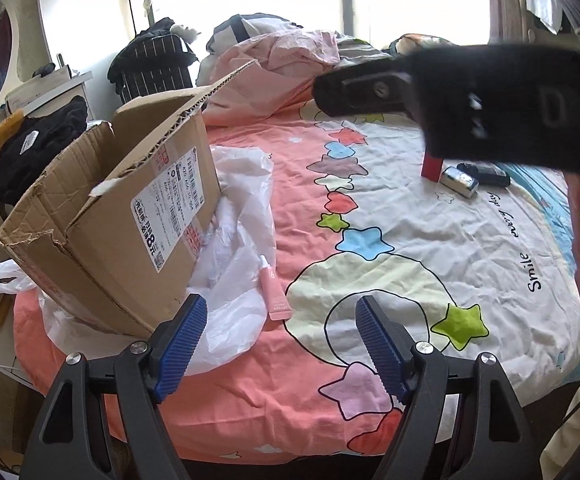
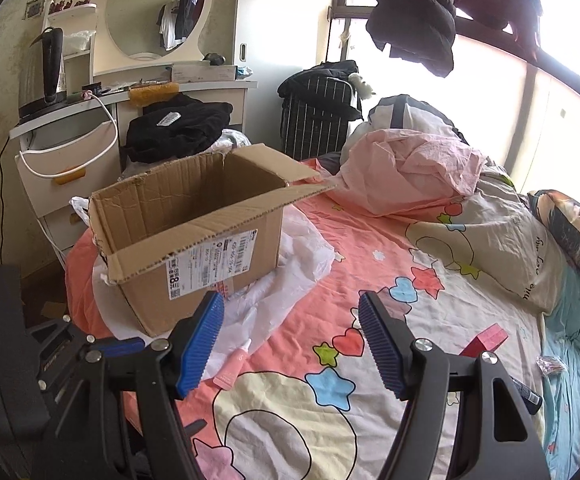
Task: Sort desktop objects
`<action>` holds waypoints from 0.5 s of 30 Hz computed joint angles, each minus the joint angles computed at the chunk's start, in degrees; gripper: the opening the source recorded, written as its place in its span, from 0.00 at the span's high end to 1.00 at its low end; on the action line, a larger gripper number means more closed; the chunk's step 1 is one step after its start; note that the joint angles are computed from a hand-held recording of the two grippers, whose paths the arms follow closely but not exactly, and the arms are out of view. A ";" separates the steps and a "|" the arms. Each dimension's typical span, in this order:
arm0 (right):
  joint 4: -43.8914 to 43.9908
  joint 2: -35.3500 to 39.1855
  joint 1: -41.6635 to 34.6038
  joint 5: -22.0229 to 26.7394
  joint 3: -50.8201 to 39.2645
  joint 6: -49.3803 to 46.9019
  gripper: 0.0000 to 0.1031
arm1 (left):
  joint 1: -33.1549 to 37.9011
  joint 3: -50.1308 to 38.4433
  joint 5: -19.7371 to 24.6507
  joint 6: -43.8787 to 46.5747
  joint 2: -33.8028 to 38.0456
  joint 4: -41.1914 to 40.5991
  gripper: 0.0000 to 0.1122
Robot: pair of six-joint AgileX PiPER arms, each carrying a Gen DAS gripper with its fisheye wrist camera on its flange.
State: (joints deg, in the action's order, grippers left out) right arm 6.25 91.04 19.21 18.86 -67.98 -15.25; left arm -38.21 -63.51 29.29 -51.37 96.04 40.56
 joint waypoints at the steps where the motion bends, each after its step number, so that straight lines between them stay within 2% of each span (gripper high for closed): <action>1: 0.38 0.03 -0.48 0.31 0.51 -0.73 0.36 | 0.12 -0.28 -0.26 -0.05 0.65 -0.21 0.29; 4: 3.36 0.26 -1.82 0.53 2.60 -5.74 0.36 | 0.27 -1.46 -0.61 -0.49 3.09 -0.36 0.29; 8: 0.53 0.31 -2.76 -0.79 6.05 -5.28 0.36 | 0.20 -3.52 -0.38 -0.51 6.40 -0.69 0.29; 13: 6.39 1.28 -4.69 -0.74 9.20 -13.33 0.36 | 1.35 -5.64 -0.36 1.18 9.87 -3.15 0.29; 15: 5.56 1.98 -4.79 -1.66 10.40 -13.26 0.36 | 2.06 -6.65 -0.57 2.81 11.15 -5.22 0.29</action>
